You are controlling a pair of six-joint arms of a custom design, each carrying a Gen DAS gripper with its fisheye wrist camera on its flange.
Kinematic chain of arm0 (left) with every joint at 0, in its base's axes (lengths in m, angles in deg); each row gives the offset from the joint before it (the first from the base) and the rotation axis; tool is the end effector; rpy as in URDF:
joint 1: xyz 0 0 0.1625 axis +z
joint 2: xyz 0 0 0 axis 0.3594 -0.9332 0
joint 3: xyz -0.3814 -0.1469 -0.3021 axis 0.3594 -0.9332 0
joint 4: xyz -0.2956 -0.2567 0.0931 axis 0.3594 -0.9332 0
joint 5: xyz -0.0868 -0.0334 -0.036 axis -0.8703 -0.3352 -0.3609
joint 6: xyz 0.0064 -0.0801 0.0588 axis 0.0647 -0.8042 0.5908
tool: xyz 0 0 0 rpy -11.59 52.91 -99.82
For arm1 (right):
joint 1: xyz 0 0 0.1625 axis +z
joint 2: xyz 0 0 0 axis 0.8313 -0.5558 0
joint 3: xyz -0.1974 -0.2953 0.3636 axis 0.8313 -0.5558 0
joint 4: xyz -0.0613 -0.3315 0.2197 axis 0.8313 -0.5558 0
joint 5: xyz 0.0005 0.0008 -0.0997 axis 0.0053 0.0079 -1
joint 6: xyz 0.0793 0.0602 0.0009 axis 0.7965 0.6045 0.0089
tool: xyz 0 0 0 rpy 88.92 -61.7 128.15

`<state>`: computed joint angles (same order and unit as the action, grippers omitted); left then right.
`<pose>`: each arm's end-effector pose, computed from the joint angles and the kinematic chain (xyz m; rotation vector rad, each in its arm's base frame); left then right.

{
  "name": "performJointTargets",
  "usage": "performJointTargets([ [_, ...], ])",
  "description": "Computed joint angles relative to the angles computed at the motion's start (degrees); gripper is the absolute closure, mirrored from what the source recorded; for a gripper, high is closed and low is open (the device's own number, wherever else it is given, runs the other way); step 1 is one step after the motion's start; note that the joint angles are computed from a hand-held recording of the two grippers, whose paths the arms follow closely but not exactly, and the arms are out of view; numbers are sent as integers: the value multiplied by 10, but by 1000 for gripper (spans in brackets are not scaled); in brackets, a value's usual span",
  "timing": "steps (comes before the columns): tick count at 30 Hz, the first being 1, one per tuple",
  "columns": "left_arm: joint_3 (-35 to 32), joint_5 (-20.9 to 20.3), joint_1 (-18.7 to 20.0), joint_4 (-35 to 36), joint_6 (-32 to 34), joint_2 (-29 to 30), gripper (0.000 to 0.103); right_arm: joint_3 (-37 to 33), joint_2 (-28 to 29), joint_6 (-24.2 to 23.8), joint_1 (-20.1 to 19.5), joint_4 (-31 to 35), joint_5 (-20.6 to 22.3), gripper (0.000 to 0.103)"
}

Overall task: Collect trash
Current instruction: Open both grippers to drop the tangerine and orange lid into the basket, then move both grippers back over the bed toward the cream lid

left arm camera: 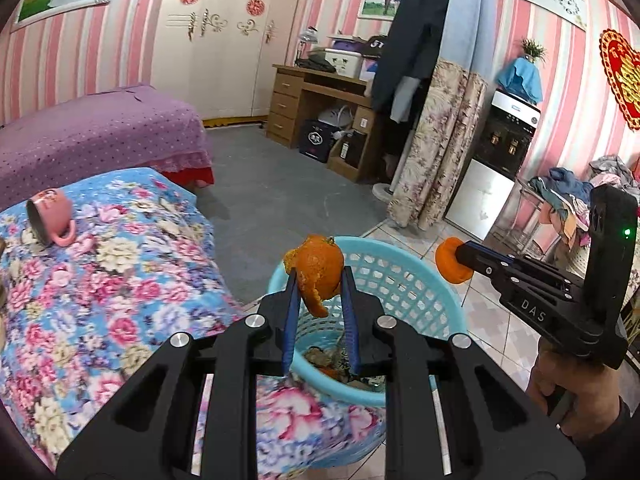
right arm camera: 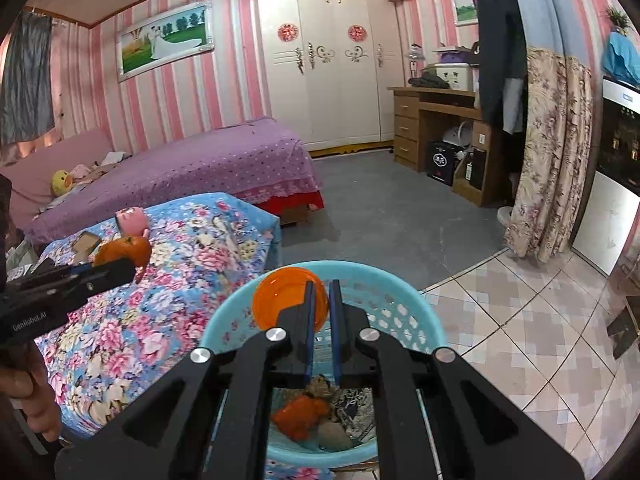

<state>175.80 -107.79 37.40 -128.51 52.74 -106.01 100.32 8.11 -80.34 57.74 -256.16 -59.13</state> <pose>-0.1313 -0.5386 0.3128 0.9595 2.5212 -0.9711 0.3198 -0.5489 0.1516 0.3971 -2.2191 1.2404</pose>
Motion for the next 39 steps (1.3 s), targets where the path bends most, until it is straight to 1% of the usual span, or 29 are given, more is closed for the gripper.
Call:
performJointTargets([
  [6, -11, -15, 4, 4, 2, 27, 84, 8, -5, 0, -15, -6, 7, 96],
  [11, -19, -19, 3, 9, 2, 51, 84, 10, -8, 0, -22, -11, 8, 96],
  [13, -26, -32, 4, 19, 4, 58, 83, 8, -9, 4, -24, -9, 8, 96],
  [14, -27, -35, 4, 19, 4, 60, 78, 9, -10, 4, -26, -13, 7, 95],
  [15, -27, -33, 3, 16, 3, 64, 66, 8, -9, 7, -27, -16, 0, 95],
  [17, -26, -29, 2, 7, 2, 68, 56, 7, -11, 13, -30, -12, 0, 95],
  [19, -28, -26, 3, 8, 1, 71, 55, 8, -12, 19, -32, -16, 1, 95],
  [20, -29, -27, 4, 9, -1, 70, 51, 7, -13, 19, -33, -14, 1, 95],
  [21, -29, -25, 5, 5, -3, 70, 46, 5, -12, 17, -32, -14, -2, 94],
  [22, -28, -23, 7, 3, -2, 68, 45, 3, -11, 17, -31, -14, -4, 94],
  [26, -30, -19, 14, 3, -1, 54, 44, -4, -6, 19, -28, -9, -2, 94],
  [29, -28, -11, 18, 3, 6, 33, 44, -14, 0, 18, -22, 6, 2, 94],
  [31, -27, 4, 22, 5, 19, 14, 40, -26, 8, 18, -16, 19, 6, 94],
  [32, -24, 15, 24, 1, 28, 3, 36, -32, 12, 19, -13, 23, 7, 86],
  [33, -19, 23, 29, -4, 39, -12, 31, -40, 19, 19, -9, 23, 7, 60],
  [34, -18, 33, 34, -7, 46, -23, 31, -49, 28, 19, -5, 18, 7, 49],
  [35, -19, 43, 43, -6, 52, -36, 30, -60, 38, 19, 0, 15, 11, 39],
  [36, -22, 52, 52, -3, 59, -50, 30, -68, 42, 21, 3, 22, 12, 39],
  [39, -33, 88, 88, -1, 81, -85, 28, -101, 61, 38, 14, 62, 35, 39],
])
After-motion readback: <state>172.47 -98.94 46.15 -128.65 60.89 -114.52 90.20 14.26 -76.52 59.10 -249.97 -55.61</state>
